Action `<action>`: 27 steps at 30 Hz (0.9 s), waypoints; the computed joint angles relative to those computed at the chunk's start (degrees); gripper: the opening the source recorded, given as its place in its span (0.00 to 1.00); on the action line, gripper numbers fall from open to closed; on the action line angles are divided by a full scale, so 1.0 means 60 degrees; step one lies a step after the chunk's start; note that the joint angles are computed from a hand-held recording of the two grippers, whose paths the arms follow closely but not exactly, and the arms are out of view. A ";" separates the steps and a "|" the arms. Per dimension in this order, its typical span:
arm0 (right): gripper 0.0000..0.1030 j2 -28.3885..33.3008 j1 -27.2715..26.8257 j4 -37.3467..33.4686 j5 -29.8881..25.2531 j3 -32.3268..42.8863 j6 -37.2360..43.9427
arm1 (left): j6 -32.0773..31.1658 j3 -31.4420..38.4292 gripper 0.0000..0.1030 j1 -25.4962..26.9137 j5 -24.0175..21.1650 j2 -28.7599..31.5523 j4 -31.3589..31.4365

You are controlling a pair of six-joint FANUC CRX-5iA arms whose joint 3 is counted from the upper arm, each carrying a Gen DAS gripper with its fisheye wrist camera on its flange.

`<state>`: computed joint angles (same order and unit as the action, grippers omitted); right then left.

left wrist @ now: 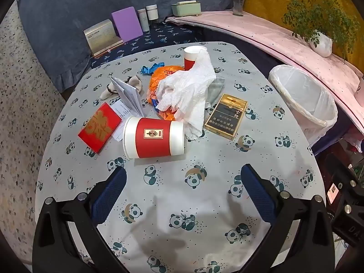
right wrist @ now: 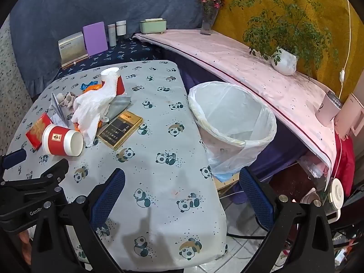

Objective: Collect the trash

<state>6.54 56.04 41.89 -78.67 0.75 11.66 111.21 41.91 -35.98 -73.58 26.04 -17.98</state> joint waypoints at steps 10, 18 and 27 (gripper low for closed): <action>0.93 0.0063 -0.0001 0.0001 -0.0071 0.0061 0.0020 | -0.0044 0.0046 0.93 0.0002 -0.0043 0.0023 0.0007; 0.93 0.0021 -0.0017 0.0031 -0.0014 0.0005 -0.0008 | 0.0011 0.0066 0.93 -0.0042 -0.0109 -0.0006 -0.0055; 0.93 0.0076 0.0013 0.0064 -0.0096 0.0107 0.0072 | 0.0131 0.0020 0.93 -0.0062 -0.0124 -0.0049 -0.0071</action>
